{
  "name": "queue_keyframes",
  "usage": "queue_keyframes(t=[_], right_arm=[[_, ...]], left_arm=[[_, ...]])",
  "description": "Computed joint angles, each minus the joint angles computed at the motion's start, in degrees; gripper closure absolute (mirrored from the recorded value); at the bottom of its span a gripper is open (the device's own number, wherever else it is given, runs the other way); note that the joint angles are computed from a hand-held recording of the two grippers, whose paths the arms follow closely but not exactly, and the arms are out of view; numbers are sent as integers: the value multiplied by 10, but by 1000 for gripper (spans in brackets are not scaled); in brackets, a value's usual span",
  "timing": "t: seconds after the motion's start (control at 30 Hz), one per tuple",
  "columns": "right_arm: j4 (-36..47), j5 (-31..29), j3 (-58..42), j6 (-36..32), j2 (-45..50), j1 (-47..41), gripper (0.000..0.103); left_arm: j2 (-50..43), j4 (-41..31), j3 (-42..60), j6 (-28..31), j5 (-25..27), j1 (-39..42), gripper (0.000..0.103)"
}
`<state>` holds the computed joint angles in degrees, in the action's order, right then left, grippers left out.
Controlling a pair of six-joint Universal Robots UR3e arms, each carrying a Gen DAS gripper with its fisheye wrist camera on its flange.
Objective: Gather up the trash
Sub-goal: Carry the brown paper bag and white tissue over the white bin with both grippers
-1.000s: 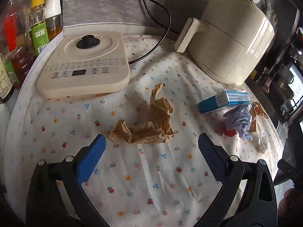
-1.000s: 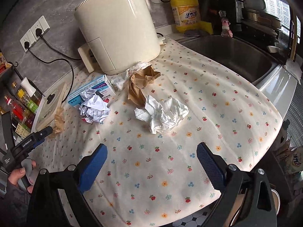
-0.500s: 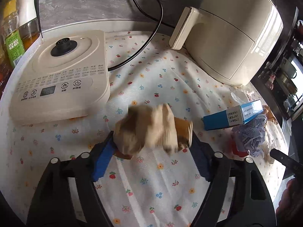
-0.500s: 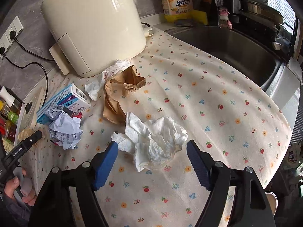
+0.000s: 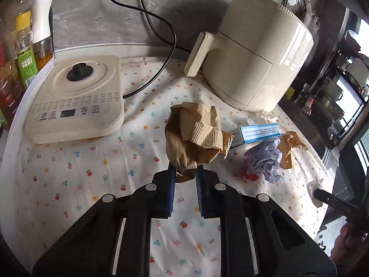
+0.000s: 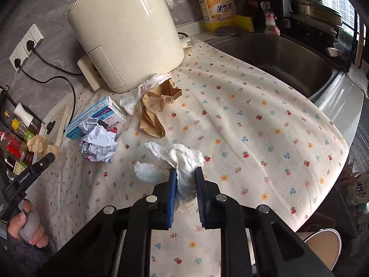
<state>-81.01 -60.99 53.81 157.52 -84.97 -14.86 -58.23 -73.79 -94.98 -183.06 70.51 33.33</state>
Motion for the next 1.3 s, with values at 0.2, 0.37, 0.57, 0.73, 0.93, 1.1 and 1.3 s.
queue_keyframes(t=[0.2, 0.37, 0.57, 0.73, 0.93, 1.1, 1.3], right_arm=[[100, 47, -5, -86, -54, -72, 86], [190, 71, -29, -158, -79, -140, 86], [330, 89, -86, -281, -93, -260, 86], [446, 87, -153, -386, -76, -378, 86], [538, 74, -226, -482, -35, -500, 84], [559, 57, -255, -524, 0, -577, 84], [535, 36, -251, -543, 34, -641, 83]], left_arm=[[-20, 13, 38, -54, 53, -107, 87], [-68, 30, 90, -105, 111, -227, 87], [-149, 53, 145, -175, 187, -388, 87], [-241, 72, 204, -220, 226, -507, 87], [-374, 65, 326, -251, 250, -620, 87], [-493, 28, 461, -263, 251, -687, 86], [-655, -61, 686, -274, 242, -742, 86]])
